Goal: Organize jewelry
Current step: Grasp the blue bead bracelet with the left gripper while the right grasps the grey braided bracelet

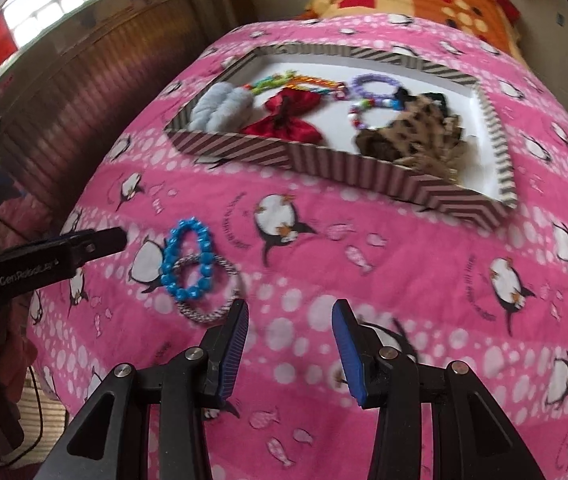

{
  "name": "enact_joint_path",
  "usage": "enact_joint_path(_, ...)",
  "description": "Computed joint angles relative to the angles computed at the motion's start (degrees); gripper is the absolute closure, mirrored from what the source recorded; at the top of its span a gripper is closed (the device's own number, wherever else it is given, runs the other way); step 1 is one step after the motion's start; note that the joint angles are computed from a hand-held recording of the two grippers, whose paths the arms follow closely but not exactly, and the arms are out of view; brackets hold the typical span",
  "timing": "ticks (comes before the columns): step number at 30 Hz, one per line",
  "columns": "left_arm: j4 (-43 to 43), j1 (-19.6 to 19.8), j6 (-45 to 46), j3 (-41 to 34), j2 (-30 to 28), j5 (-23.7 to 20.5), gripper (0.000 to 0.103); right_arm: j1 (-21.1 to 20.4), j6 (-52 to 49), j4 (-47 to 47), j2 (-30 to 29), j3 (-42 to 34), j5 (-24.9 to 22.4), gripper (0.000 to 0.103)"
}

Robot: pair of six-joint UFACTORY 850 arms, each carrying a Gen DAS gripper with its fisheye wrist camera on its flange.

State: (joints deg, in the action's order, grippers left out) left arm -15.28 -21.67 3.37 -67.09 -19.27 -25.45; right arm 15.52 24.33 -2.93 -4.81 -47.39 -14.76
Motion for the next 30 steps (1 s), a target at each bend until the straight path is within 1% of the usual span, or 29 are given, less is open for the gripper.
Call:
enact_joint_path(2, -0.3, -0.21, -0.06, -0.46, -0.52, -0.32, 0.051, 0.46, -1.46, 0.88, -0.97, -0.57, 0.43, 0.062)
enact_joint_path(5, 0.19, -0.68, -0.43, -1.29, -1.4, -0.66, 0.051, 0.81, -7.88, 6.26, -2.69, -1.78, 0.47, 0.062)
enact_joint_path(7, 1.29, -1.11, -1.17, -1.76, -1.9, -0.69, 0.051, 1.16, -7.8, 5.46, -3.82, -2.62, -0.01, 0.062)
enact_joint_path(11, 1.63, -1.41, -2.07, -2.54, -2.75, -1.0, 0.051, 1.15, -10.66, 7.87, -4.99, -3.36, -0.57, 0.062)
enact_joint_path(15, 2.2, -1.81, -2.82, -3.25, -3.42, -1.26, 0.051, 0.77, -12.77, 9.39, -5.1, -3.42, -0.74, 0.062)
enact_joint_path(20, 3.65, -2.39, -3.97, -3.97, -4.2, -1.71, 0.051, 0.23, -17.69, 14.32, -5.24, -3.24, -0.69, 0.062)
enact_joint_path(30, 5.67, -2.91, -5.63, -5.33, -6.14, -2.35, 0.051, 0.17, -19.47, 15.8, -5.48, -3.0, 0.24, 0.062)
